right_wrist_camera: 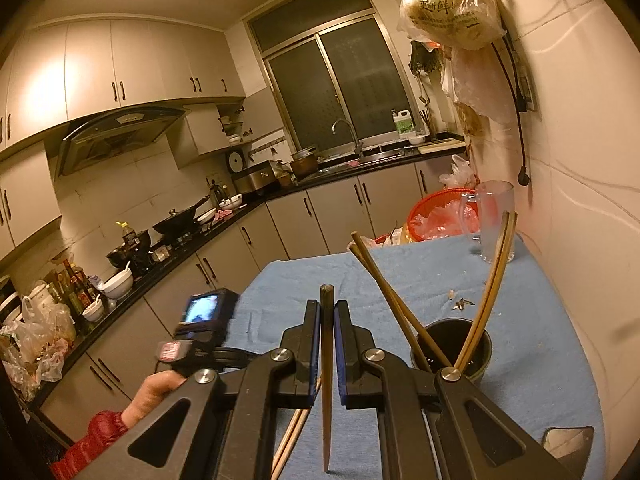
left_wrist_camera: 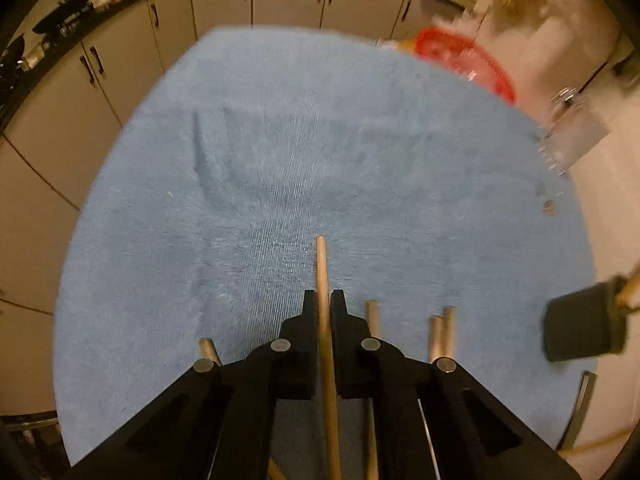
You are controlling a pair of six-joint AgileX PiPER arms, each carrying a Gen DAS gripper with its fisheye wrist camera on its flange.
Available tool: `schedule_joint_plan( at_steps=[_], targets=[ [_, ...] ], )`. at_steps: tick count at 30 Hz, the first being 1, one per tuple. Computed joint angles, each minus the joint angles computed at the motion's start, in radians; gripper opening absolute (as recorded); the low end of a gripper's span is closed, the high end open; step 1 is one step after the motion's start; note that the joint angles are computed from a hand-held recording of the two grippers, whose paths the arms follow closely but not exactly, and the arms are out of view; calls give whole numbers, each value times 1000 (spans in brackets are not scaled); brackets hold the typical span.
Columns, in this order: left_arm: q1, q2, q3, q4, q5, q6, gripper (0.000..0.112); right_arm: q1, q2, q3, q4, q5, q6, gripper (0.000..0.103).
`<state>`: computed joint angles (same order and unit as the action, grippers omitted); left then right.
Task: Organize utensils
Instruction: 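Lift both held chopsticks upright and carry both grippers over the black cup, then lower the chopsticks into the cup and open both grippers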
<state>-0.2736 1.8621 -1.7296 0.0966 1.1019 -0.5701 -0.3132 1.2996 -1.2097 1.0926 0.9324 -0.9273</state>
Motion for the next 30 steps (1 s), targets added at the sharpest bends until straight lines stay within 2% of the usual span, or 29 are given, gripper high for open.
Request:
schedule_joint_plan(
  at_steps=[3, 12, 18, 30],
  targets=[
    [-34, -168, 119, 42, -64, -45, 6, -1, -13, 0, -6, -1, 10, 7],
    [-164, -451, 201, 190, -78, -150, 6, -19, -74, 13, 0, 16, 14, 7],
    [-280, -486, 169, 291, -44, -213, 6, -22, -96, 19, -13, 24, 22, 7],
    [-347, -458, 98, 335, -15, -223, 6, -91, -88, 12, 29, 63, -3, 7]
  ],
)
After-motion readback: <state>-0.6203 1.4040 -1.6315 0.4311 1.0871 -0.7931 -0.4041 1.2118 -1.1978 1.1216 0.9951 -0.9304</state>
